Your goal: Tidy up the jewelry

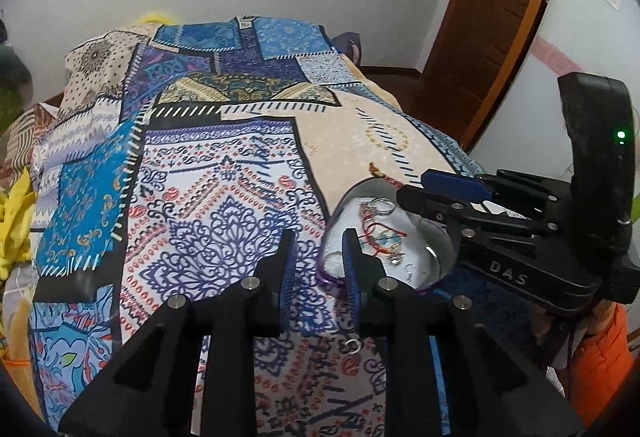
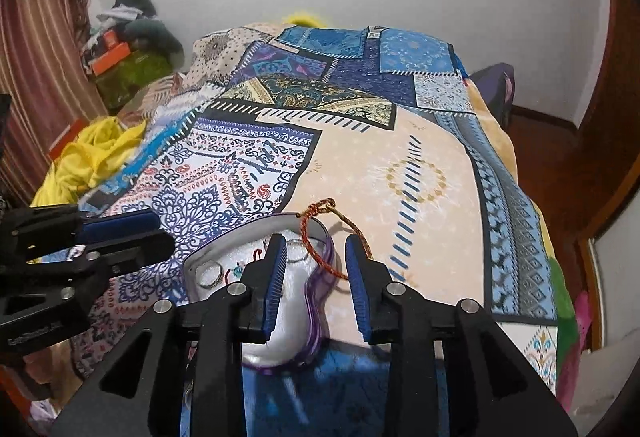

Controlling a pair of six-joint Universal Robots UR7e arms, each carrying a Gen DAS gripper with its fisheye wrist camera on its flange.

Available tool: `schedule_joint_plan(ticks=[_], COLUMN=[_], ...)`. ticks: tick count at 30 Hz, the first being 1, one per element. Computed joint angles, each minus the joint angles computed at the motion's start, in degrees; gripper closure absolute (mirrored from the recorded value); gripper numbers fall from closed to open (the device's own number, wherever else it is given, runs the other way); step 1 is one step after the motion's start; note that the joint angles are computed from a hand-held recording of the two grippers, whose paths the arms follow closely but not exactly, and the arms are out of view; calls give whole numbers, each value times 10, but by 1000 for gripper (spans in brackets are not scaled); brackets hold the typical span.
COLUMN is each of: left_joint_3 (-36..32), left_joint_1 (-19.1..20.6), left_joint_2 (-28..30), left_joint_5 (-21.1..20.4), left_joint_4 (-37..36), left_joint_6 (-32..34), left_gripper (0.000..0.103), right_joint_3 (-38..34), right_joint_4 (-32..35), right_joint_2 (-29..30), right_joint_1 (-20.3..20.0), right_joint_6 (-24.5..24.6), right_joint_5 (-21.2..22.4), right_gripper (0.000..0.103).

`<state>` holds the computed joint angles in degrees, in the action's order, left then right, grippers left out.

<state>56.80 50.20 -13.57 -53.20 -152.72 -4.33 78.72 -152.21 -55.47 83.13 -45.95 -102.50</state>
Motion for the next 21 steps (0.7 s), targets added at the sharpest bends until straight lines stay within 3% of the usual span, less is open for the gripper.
schedule_joint_plan(ticks=[3,7,21], left_joint_3=[7,7,10], left_joint_1=[2,5,2], left_joint_2=[-3,-2,-2], left_joint_5=[-2,-9,-14], left_joint_4=[-7,-12,-23], left_joint_6=[-1,1,7], left_gripper=[81,81,81], right_joint_3=[-3,-1,17], right_joint_4=[-10,-33,-46], right_joint_2=[7,13,-15], right_joint_1=[2,5,2], right_joint_6=[-10,-26,-12], right_joint_5=[-8,-20,17], right_gripper=[76,93,99])
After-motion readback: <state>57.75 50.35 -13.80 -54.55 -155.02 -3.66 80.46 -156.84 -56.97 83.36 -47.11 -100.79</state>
